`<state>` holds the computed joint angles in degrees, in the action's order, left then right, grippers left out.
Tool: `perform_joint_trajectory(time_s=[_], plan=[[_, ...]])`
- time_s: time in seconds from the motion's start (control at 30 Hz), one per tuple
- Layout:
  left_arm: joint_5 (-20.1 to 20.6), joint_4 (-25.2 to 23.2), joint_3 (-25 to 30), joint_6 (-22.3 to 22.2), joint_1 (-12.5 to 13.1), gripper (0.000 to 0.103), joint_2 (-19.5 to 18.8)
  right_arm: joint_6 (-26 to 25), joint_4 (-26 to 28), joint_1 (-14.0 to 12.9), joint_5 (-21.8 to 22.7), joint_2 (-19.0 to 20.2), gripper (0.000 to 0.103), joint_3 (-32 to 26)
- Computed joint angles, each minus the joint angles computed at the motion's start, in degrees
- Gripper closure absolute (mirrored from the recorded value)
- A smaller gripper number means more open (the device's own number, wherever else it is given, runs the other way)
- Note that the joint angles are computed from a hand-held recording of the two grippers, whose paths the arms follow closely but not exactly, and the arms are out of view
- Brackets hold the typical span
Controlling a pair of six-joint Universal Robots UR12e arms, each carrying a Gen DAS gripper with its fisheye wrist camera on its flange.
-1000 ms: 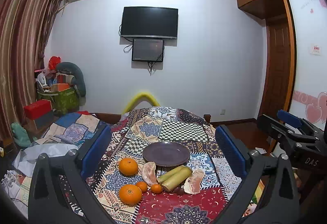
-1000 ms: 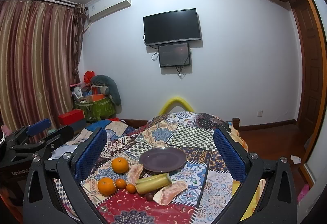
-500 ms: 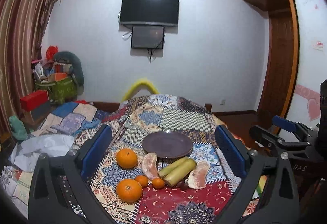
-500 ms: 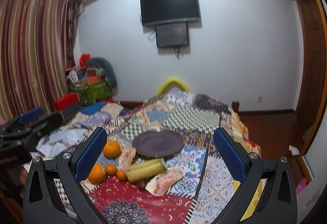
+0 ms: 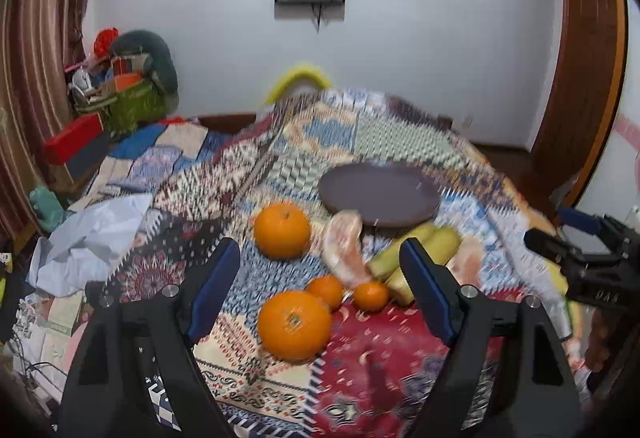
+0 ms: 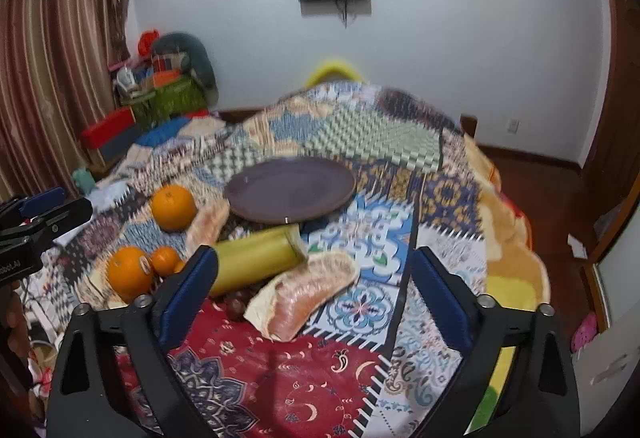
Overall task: Organize fruits
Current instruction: 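Move left tool toward large orange while right tool approaches peeled pomelo segment, then grasp the large orange with left tool while right tool grasps pomelo segment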
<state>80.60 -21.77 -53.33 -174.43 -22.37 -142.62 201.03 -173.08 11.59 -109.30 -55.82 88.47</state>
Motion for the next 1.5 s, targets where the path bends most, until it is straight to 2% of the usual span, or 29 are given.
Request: perform_joint_trajectory(time_s=[0.27, 0.53, 0.63, 0.77, 0.83, 0.9, 1.0, 1.17, 1.2, 1.3, 1.43, 1.5], plan=[[-1.48, -10.98, 2.79, 0.1, 0.85, 0.027, -2.07, 1.05, 6.46, -1.23, 6.16, 1.55, 0.013, -1.11], [-1.92, -15.85, 4.49, -0.51, 0.97, 0.027, -3.45, 0.4, 12.33, -1.67, 12.14, 3.25, 0.013, -3.11], [-1.72, -16.89, 5.16, -1.06, 1.01, 0.029, -3.91, -0.3, 13.32, -1.52, 11.59, 3.82, 0.014, -3.85], [-1.08, -17.57, 5.83, -1.75, 1.0, 0.037, -4.39, -1.16, 12.68, -1.55, 11.37, 3.83, 0.024, -3.78], [-1.49, -17.62, 6.05, -2.1, 1.11, 0.037, -4.55, -1.55, 12.93, -1.69, 11.62, 3.63, 0.028, -3.64], [-1.69, -17.5, 6.05, -2.32, 1.16, 0.037, -4.59, -1.47, 12.88, -1.78, 11.42, 3.29, 0.037, -3.14], [-1.74, -17.26, 6.03, -2.32, 1.17, 0.037, -4.66, -0.64, 12.88, -2.12, 10.98, 2.57, 0.041, -2.08], [-1.79, -18.73, 6.86, -2.7, 1.14, 0.037, -5.02, 0.12, 13.82, -2.42, 11.46, 1.7, 0.041, -1.08], [-1.84, -19.18, 7.07, -2.76, 1.14, 0.037, -5.11, 0.2, 13.78, -2.4, 11.85, 1.63, 0.038, -1.1], [-1.35, -20.65, 7.81, -2.5, 1.02, 0.037, -5.51, 0.26, 13.48, -2.51, 14.59, 2.11, 0.038, -1.85], [-0.86, -20.71, 7.94, -2.34, 0.9, 0.037, -5.65, -2.3, 16.34, -1.47, 10.05, 3.93, 0.037, -4.67], [-1.28, -20.72, 7.91, -2.45, 1.01, 0.037, -5.62, -2.46, 16.15, -1.6, 10.0, 3.89, 0.04, -4.52]])
